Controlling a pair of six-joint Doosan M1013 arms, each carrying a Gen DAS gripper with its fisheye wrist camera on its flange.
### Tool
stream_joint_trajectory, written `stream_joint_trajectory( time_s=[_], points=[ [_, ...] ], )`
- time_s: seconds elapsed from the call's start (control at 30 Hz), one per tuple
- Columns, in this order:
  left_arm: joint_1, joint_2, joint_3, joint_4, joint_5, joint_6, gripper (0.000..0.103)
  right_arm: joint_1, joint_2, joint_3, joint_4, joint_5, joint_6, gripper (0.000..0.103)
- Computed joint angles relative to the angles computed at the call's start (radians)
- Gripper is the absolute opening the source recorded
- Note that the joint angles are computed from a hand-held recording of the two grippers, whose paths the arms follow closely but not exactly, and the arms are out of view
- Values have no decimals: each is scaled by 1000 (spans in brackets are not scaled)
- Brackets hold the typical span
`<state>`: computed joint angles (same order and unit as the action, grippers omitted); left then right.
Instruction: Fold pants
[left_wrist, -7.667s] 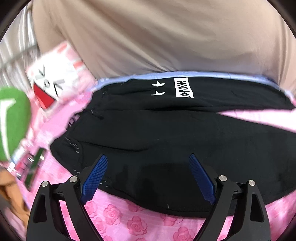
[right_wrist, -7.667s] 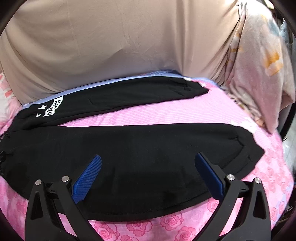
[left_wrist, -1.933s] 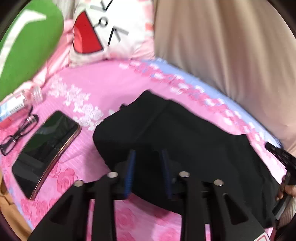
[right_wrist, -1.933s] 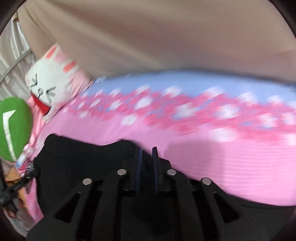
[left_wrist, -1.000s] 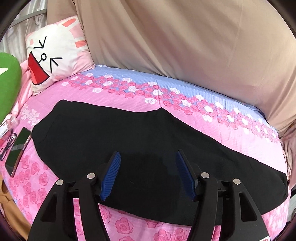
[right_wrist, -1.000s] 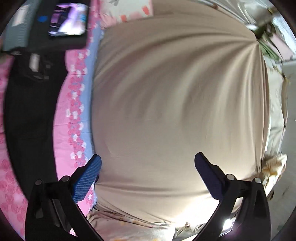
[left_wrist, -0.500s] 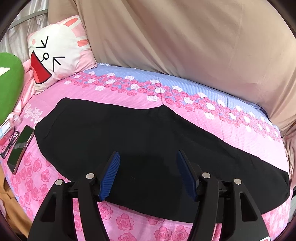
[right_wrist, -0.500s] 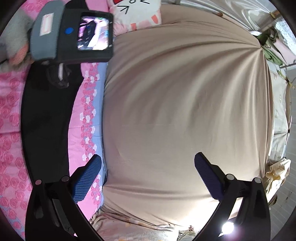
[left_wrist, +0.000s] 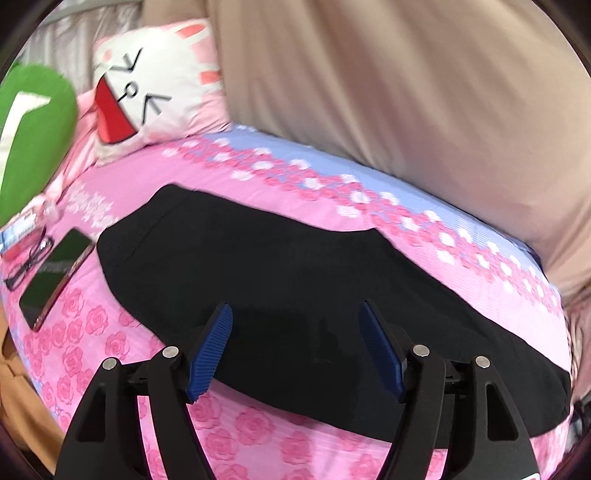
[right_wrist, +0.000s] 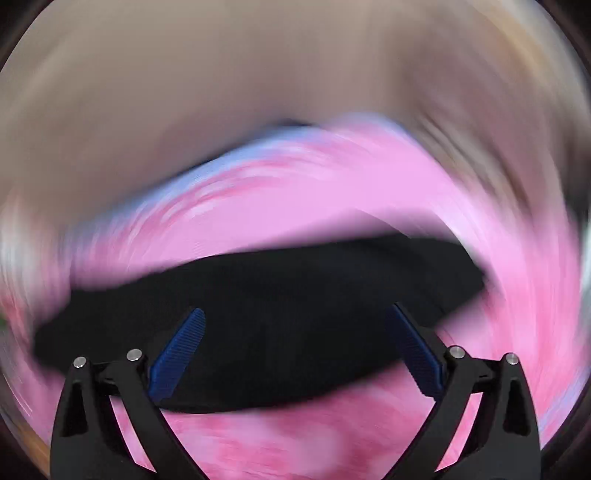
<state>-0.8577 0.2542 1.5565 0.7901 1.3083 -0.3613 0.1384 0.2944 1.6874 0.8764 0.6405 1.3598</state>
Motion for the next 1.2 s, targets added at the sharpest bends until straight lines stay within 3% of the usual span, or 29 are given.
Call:
stream_joint_trajectory(
  time_s=[0.03,0.1,0.13,0.2,0.37,0.43,0.5,0.53,0.63,0.77,0.9,0.93,1.0,1.1,1.17,1.2],
  points=[
    [5,-2,9,-7,-15,-10,68,-42,-3,32,80,16,-5,94],
    [7,-2,18,-11,-48,-31,69,-70,-16,64,82,-6,-5,94],
    [8,-2,22,-12,-70,-40,69,-76,-15,64,63,4,-1,94],
    [11,0,27,-23,-111,-35,69,-87,0,67,149,40,-62,94],
    [5,-15,52,-14,-132,-56,69,-68,49,31,257,29,-131,91],
    [1,-28,70,-1,-133,-78,69,-59,77,-1,262,35,-114,64],
    [-4,-43,92,11,-136,-97,69,-53,97,-20,282,32,-88,17],
    [-8,-51,105,15,-138,-107,69,-44,97,-32,277,11,-70,14],
    [-10,-68,131,23,-152,-122,69,-9,58,-52,362,-38,-194,10],
    [-10,-80,155,49,-192,-131,69,84,30,-149,390,0,-388,10],
    [-12,-89,174,78,-259,-146,69,201,73,-271,372,167,-497,13],
    [-13,-92,180,85,-280,-145,69,239,104,-308,356,240,-501,15],
    [-16,-95,185,90,-305,-137,69,302,158,-357,276,330,-460,28],
    [-19,-109,198,100,-350,-131,75,342,136,-308,183,286,-429,30],
    [-18,-119,208,115,-402,-134,78,321,110,-259,218,238,-430,34],
    [-15,-119,208,117,-424,-131,78,294,80,-210,249,187,-418,43]
  ],
)
